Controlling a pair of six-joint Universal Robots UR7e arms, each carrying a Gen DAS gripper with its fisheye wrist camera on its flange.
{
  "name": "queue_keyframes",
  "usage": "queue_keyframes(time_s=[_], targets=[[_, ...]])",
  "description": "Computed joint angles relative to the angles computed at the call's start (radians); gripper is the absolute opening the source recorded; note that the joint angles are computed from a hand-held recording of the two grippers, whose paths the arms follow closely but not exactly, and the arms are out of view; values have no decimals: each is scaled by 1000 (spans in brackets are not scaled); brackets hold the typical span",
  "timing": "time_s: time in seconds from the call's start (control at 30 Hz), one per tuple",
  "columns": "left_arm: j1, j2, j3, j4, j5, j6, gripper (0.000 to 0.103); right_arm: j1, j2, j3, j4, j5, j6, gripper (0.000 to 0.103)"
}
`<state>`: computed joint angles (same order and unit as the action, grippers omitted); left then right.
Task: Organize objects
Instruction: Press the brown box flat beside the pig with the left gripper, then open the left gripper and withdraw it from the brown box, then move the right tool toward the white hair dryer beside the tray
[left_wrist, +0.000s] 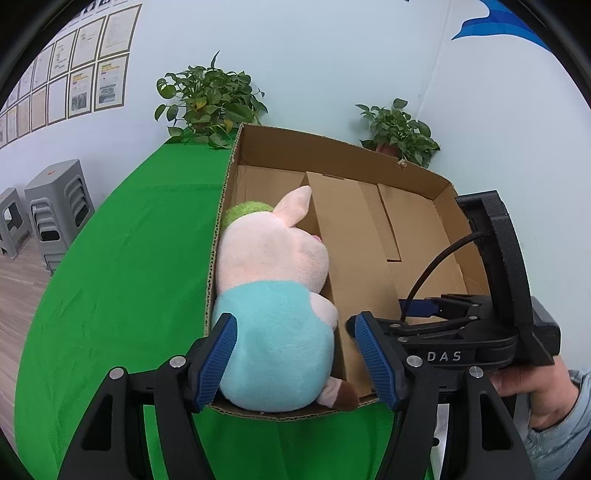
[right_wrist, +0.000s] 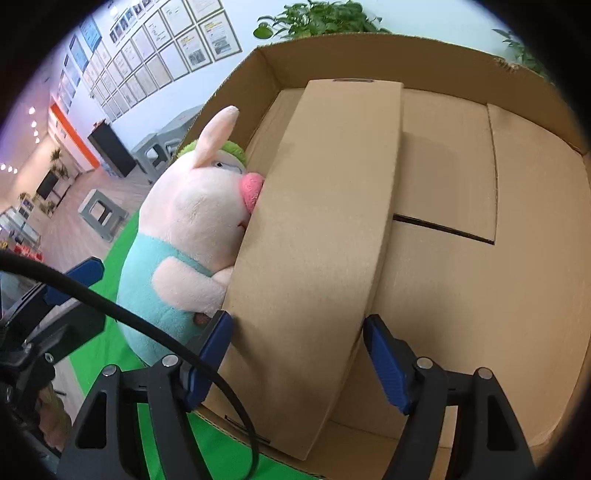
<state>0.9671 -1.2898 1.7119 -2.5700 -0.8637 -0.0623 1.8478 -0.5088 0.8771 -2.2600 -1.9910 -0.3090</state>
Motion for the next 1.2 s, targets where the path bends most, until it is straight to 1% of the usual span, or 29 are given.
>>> queue_keyframes(time_s=[0.07, 0.17, 0.23, 0.3, 0.33, 0.37, 0.43, 0.5, 0.53, 0.57, 0.6, 0.63, 0.67, 0.77, 0.83, 0.9, 0.97, 1.07, 1.13, 1.2], targets=[[-2, 6, -3, -2, 0, 5, 65, -2, -4, 10, -12, 7, 22, 73], [-5, 15, -9, -2, -2, 7, 65, -11, -8, 18, -17, 36, 57, 74], [-8, 18, -9, -3, 2, 5, 65, -23, -11, 22, -14, 72, 85, 78], [-11, 22, -11, -2, 9, 7, 65, -33, -18, 32, -18, 103, 106, 80], [-13, 23, -10, -3, 14, 9, 66, -37, -22, 41, -28, 113, 112, 80], [-16, 24, -9, -9, 24, 13, 71, -38, -27, 49, -37, 118, 111, 80], [-24, 26, -3, -29, 52, 18, 75, -42, -48, 82, -71, 133, 96, 81], [-30, 21, 6, -49, 68, 32, 76, -33, -76, 139, -151, 107, 50, 85], [-36, 20, 12, -67, 79, 44, 81, -28, -94, 174, -199, 82, 21, 87], [-46, 23, 21, -103, 108, 65, 88, -22, -105, 200, -235, 64, 3, 87], [-56, 27, 30, -136, 135, 81, 91, -17, -125, 239, -285, 45, -22, 93], [-65, 34, 39, -176, 164, 100, 99, -13, -144, 280, -337, 28, -45, 103], [-81, 46, 53, -249, 208, 136, 102, -8, -162, 323, -396, 13, -69, 102], [-114, 77, 75, -380, 293, 203, 102, 6, -205, 436, -558, -42, -145, 102], [-129, 87, 85, -414, 320, 217, 102, 10, -233, 499, -634, -46, -163, 102], [-142, 98, 98, -443, 345, 226, 102, 14, -247, 538, -685, -49, -166, 102], [-149, 104, 112, -465, 357, 234, 102, 26, -247, 556, -718, -70, -164, 102], [-158, 113, 127, -463, 388, 221, 102, 31, -239, 562, -729, -83, -162, 102], [-163, 111, 139, -475, 388, 215, 102, 32, -236, 567, -737, -83, -174, 102], [-168, 109, 152, -487, 395, 210, 102, 33, -247, 596, -774, -85, -189, 102]])
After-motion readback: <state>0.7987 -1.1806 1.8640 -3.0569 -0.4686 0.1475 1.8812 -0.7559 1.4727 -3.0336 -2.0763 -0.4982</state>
